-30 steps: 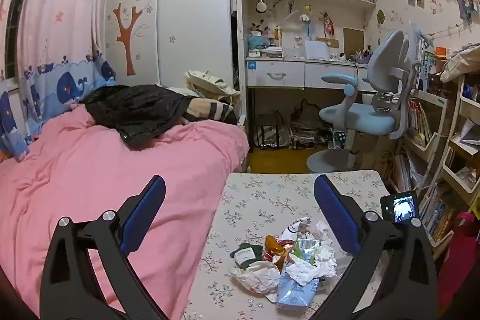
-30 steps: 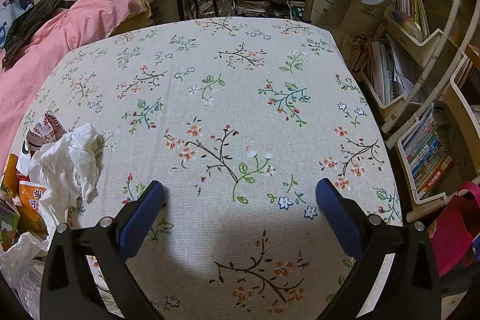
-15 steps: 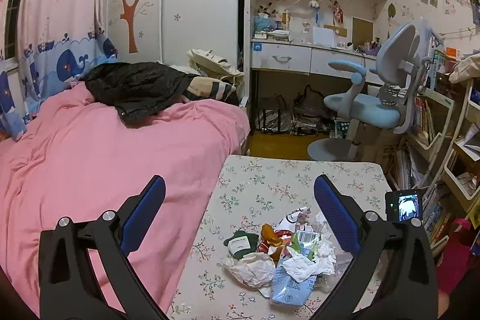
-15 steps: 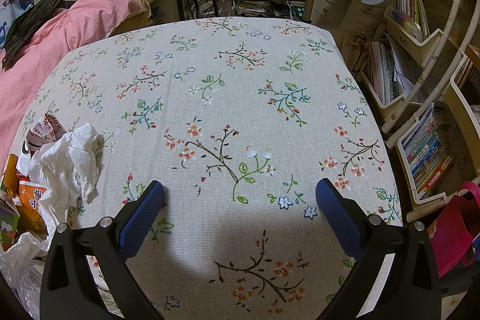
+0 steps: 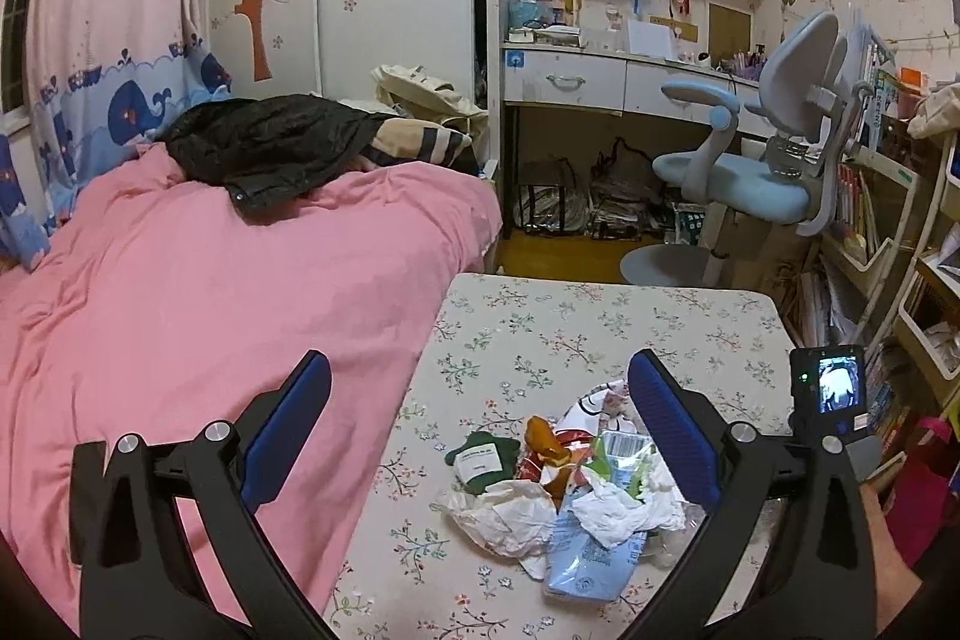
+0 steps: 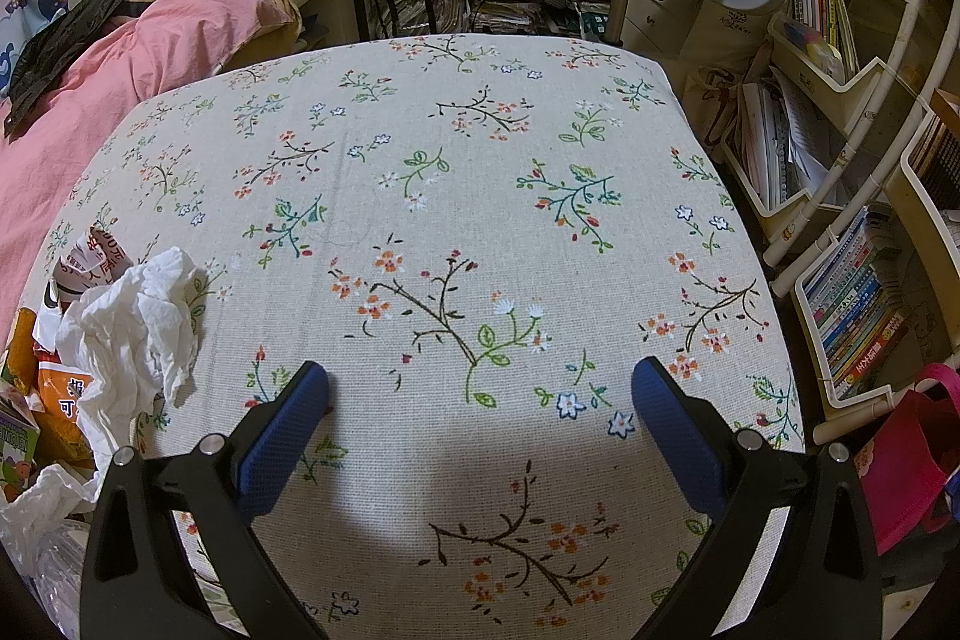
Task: Collect trash
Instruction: 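Move both tools toward the trash pile on the floral table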
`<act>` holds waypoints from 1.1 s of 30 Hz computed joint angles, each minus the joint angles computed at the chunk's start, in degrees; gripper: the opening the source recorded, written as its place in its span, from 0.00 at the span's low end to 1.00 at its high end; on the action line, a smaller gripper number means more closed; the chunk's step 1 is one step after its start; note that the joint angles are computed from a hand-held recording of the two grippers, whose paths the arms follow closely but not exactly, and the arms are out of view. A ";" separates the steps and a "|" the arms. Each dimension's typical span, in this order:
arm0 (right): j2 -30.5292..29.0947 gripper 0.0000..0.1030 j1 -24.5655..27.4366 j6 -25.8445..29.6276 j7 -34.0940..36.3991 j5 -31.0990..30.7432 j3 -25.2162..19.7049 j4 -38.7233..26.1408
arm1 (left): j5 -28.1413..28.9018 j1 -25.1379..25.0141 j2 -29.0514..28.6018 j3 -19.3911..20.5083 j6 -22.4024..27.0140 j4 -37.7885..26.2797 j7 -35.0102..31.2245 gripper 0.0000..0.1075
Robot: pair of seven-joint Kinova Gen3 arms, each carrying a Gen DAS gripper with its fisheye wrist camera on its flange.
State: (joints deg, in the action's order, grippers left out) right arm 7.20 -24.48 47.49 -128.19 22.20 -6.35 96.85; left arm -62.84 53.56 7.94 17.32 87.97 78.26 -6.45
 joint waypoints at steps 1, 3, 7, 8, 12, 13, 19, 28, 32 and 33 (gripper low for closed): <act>0.04 0.94 0.86 0.14 -0.64 0.35 -1.06 -0.04 | 0.02 -0.07 0.04 -0.05 -0.18 0.07 0.11 0.89; 0.33 0.94 5.31 1.18 0.24 0.09 -5.77 -0.77 | -0.35 0.04 0.24 -0.09 -0.07 0.22 0.37 0.89; -0.81 0.94 9.43 4.64 -1.42 4.00 -11.85 -2.14 | -0.51 0.26 0.34 -0.18 -0.18 0.13 0.62 0.89; -2.45 0.94 7.91 4.63 -2.62 6.33 -11.07 -1.65 | -0.52 0.39 0.26 -0.13 -0.22 0.38 0.82 0.89; -9.77 0.94 -1.90 7.48 -10.08 15.65 -6.79 -0.35 | -1.19 1.28 0.16 0.33 -0.09 1.26 2.32 0.89; -11.96 0.94 -3.36 8.72 -12.31 17.96 -7.40 0.09 | -1.34 1.46 0.00 0.45 -0.17 1.63 2.72 0.89; -19.07 0.94 -2.45 11.69 -18.73 21.48 -15.60 0.46 | -2.29 2.42 -0.60 1.47 0.95 3.18 5.17 0.89; -21.48 0.94 -0.68 10.36 -22.93 24.98 -23.47 3.44 | -3.50 2.22 -1.51 2.55 3.56 4.36 8.21 0.89; -21.91 0.94 -0.21 6.85 -20.98 21.55 -22.00 4.07 | -3.59 1.70 -1.48 2.53 3.81 4.14 7.43 0.89; -21.72 0.94 0.12 6.50 -20.37 20.91 -21.74 3.91 | -3.41 1.51 -1.53 2.50 3.64 4.12 7.29 0.89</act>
State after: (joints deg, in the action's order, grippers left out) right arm -14.53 -24.36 53.99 -148.56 43.11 -28.09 100.76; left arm -66.26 55.07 6.41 19.82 91.61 82.39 0.84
